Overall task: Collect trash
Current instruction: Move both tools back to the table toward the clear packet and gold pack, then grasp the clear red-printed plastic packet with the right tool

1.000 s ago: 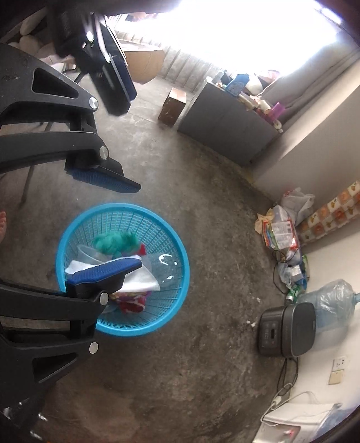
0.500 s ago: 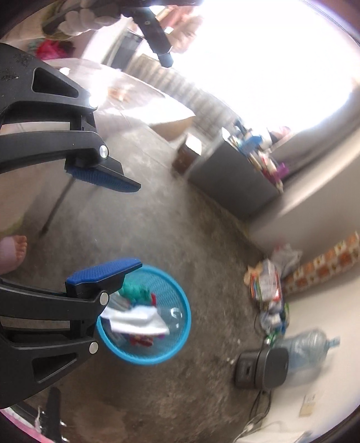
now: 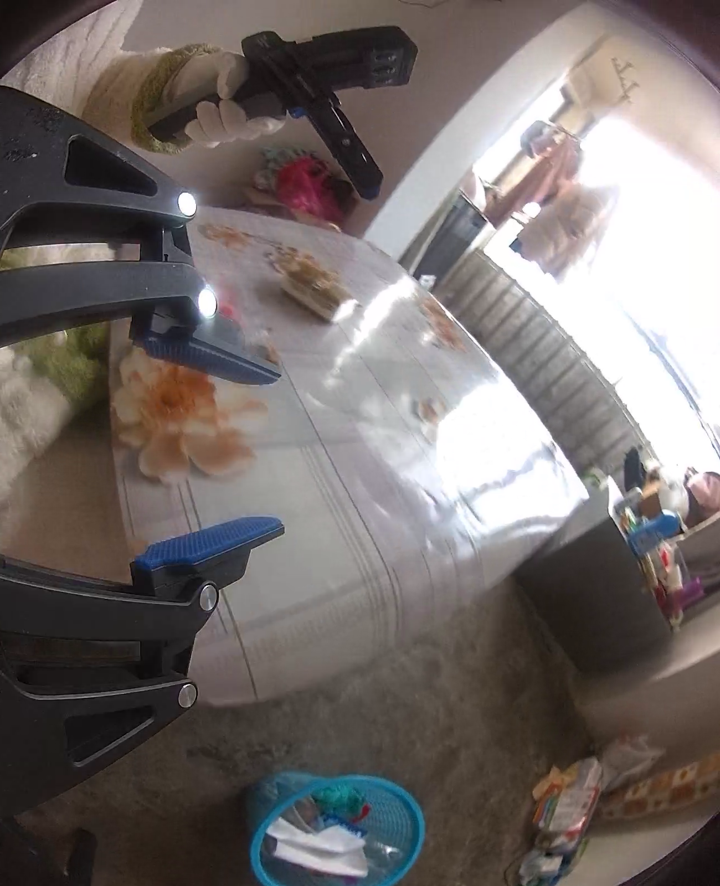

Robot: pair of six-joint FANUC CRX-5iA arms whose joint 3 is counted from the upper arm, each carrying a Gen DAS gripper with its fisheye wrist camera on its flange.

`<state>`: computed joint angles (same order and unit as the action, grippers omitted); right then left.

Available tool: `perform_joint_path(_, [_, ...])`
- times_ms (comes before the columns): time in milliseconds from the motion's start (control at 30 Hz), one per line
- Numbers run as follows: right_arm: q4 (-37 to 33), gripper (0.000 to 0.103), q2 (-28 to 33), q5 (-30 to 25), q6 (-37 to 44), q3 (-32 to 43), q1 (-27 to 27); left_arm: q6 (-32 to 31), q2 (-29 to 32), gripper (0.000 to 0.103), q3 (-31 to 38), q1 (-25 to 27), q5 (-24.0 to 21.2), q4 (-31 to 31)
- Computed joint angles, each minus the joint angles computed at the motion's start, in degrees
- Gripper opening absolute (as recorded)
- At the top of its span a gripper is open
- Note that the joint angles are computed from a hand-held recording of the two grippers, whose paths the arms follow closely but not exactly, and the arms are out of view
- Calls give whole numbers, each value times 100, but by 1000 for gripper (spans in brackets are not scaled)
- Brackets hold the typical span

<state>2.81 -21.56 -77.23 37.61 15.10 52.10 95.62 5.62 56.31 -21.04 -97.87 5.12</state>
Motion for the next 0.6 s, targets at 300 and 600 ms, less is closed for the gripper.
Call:
perform_joint_path(300, [-2144,48,905,-626,931,938,-694,-69,-1417,56,-2407,643,335,58])
perform_joint_path(600, [-2265,40,1323,-674,746,1266,-856,-293,-1987,35,-3509,969,679,896])
